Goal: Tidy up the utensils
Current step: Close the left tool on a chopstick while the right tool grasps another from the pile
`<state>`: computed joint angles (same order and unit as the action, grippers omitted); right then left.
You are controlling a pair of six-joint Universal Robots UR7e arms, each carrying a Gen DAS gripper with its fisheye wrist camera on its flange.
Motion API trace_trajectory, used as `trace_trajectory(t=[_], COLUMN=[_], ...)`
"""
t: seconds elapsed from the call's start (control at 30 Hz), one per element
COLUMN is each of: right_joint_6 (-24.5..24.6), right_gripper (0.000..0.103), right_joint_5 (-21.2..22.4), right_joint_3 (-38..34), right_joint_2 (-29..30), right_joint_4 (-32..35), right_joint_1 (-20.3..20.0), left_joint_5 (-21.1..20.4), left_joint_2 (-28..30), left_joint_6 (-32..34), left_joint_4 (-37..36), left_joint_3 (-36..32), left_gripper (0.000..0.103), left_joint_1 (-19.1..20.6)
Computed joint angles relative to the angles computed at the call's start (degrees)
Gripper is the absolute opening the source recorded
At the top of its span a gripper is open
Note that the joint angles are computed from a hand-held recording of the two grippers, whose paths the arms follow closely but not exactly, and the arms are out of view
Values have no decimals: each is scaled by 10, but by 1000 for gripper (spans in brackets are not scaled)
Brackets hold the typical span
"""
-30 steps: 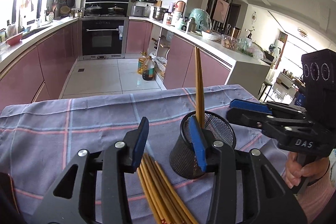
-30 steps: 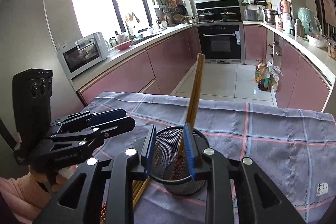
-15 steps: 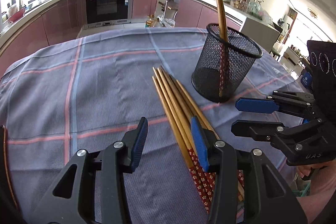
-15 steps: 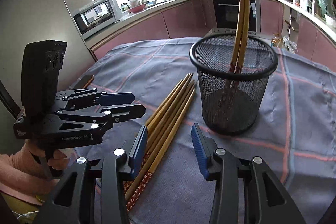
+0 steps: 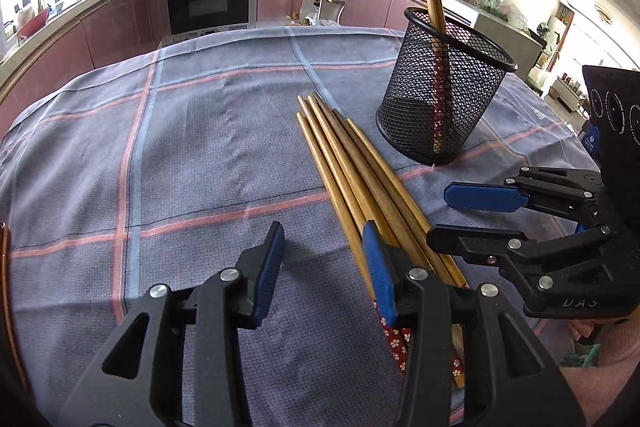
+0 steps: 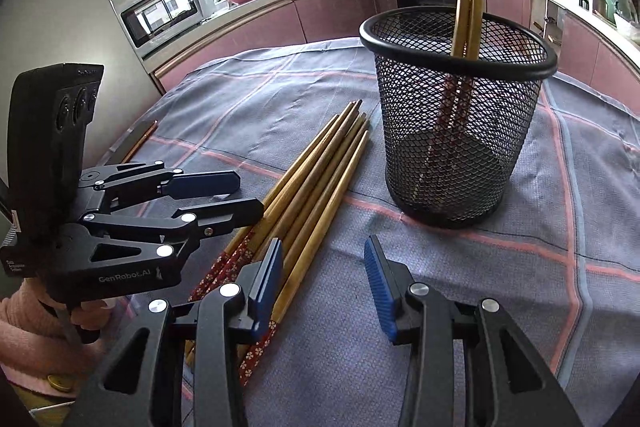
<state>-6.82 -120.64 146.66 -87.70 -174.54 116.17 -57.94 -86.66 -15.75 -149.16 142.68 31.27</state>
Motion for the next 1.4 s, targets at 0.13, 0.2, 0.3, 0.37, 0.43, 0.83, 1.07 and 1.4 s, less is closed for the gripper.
trace_trajectory(t=[0.13,0.2,0.3,0.37,0.43,0.83,1.07,1.4], right_joint_6=[1,2,2,3,2,19,42,42], right_gripper=[35,34,34,34,32,16,7,6], right_joint_5=[-20,-27,-40,-44,-53,-70,-26,5], right_joint_3=[-1,-3,-6,-8,-11,-21,-9,3], right_joint_2=[6,8,13,17,21,53,18,-13], right_joint_4=[-1,2,5,6,6,-27,-13,-21], right_joint_1=[6,8,13,15,16,18,-1,-6], left_joint_5=[10,16,16,15,16,12,3,-11], left_joint_2=[-3,-5,-8,-7,-4,32,18,-17], left_joint_6=[-6,-11,-11,-9,-7,4,-21,-34], left_joint_4=[6,13,21,22,21,12,17,18], left_joint_3=[2,2,0,-2,-3,-20,-18,-6], left_gripper=[41,41,41,41,41,20,8,8], left_joint_1=[-4,-7,-8,-6,-5,1,9,6])
